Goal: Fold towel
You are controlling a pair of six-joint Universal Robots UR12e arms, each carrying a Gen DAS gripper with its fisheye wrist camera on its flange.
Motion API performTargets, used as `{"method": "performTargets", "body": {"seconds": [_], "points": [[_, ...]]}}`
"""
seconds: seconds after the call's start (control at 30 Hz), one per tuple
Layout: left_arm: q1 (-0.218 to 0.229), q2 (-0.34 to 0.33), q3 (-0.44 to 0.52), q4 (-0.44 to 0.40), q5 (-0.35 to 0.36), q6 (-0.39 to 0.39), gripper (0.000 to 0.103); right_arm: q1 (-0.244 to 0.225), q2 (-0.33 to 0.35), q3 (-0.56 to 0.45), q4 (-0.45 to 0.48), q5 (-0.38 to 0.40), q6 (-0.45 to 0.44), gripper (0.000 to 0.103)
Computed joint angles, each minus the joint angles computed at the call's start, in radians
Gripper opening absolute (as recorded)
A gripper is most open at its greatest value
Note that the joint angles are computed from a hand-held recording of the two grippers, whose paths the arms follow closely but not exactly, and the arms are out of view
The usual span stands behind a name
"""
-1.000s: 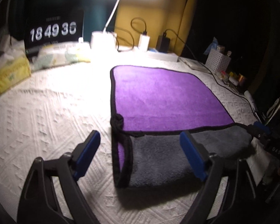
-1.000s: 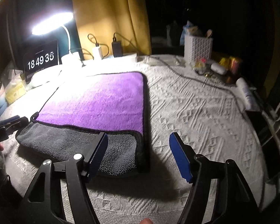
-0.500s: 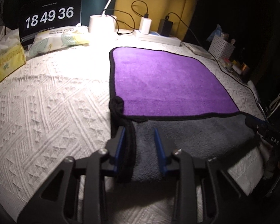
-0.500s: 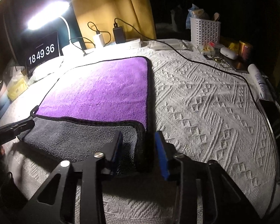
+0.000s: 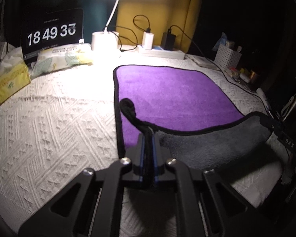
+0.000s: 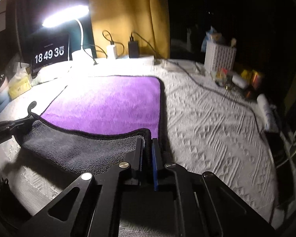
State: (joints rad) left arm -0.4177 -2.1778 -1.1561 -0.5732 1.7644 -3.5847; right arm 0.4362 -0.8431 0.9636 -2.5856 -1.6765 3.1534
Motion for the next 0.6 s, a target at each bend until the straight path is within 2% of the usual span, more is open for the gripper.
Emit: {"method": "performTargets", "body": {"seconds": [0.6], "points": [[0.020, -0.030, 0.056, 0.086, 0.056, 0.024, 0.007, 0.004, 0.100, -0.207, -0.020, -0.024, -0.074, 0.008]]}}
